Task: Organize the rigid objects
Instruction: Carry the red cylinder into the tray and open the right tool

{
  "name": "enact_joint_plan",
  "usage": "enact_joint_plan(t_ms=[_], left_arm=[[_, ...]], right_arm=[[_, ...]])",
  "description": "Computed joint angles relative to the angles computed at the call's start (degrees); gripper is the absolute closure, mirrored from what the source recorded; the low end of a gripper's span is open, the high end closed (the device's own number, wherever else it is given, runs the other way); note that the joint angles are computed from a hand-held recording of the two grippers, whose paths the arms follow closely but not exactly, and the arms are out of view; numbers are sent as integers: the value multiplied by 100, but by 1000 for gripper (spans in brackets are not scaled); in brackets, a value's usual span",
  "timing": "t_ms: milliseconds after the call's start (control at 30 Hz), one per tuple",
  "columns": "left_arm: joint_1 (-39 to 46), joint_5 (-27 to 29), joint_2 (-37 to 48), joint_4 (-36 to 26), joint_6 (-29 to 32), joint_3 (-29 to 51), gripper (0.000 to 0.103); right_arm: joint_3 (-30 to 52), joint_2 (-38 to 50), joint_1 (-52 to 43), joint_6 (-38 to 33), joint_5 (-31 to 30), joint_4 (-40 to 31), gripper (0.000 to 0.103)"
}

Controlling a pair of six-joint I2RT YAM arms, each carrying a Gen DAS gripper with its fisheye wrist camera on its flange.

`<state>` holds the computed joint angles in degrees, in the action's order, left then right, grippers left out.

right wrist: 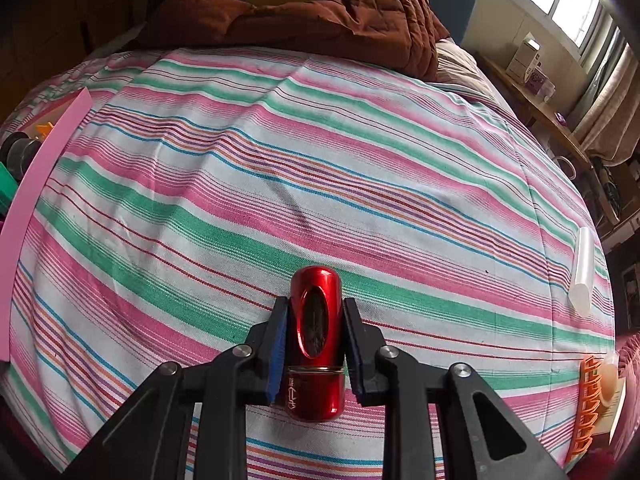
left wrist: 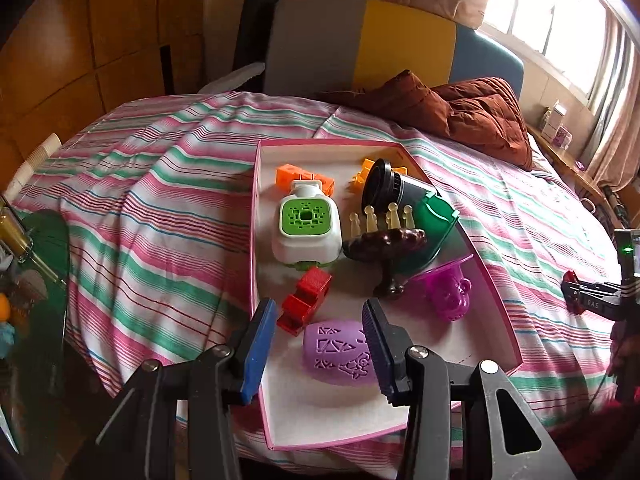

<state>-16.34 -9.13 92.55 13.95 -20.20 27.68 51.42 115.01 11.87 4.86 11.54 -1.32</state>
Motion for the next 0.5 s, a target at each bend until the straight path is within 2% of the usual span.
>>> enact_joint_plan(t_ms=[500], left_arm=[[78,-56,-220,-72,-63,-107,51]], right_arm=[[2,-236,110,308,-671,-473,78]])
